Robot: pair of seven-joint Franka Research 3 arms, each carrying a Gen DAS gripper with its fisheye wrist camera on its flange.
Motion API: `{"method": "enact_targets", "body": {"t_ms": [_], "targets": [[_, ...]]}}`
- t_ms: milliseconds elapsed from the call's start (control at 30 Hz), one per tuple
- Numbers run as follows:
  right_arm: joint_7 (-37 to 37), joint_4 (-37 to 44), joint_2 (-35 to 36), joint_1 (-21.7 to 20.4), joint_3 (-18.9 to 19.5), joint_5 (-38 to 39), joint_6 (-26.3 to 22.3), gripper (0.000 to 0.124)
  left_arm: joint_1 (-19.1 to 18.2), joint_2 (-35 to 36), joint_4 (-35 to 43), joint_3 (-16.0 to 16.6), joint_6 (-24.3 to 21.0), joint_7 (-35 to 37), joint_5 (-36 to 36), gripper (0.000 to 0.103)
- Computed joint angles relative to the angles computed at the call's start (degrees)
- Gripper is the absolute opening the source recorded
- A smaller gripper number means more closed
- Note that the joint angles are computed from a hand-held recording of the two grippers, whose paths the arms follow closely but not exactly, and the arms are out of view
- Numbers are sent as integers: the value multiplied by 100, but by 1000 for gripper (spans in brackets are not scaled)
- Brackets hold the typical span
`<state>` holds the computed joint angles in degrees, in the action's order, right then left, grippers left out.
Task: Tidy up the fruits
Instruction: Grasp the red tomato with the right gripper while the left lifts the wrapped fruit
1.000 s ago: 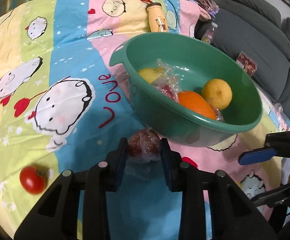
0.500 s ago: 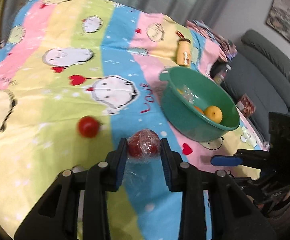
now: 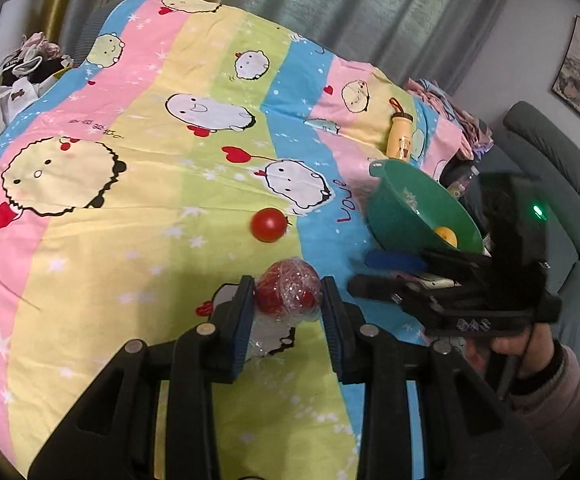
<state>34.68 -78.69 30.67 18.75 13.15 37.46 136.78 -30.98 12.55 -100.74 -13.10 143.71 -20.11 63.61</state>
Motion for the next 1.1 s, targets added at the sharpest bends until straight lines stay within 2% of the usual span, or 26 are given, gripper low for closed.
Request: {"method": "enact_targets", "body": {"t_ms": [200,600,733,833,1000,1100], "targets": [[504,1102,744,458,-165,-722,-79,57,22,-201,-277,2,102,-481,345,32],[1255,3038,1977,883,-280,-1610,-741,57,202,-306,-561,-67,395,-942,598,32],[1207,2996,1969,919,-274,-1708,-625,57,243,-332,-618,-69,481,-1056,670,32],[1271,3119,2053,969,-319,-1802,-575,42,261,-329,-624,-74,509,-1090,699,32],[1282,3210,2108,921,-266,-1772,-622,36,261,-332,-626,-88,492,-1107,701,32],[1229,2975,1966,863,-211,-1681,-522,36,265,-332,-629,-92,492,-1090,688,32]]}}
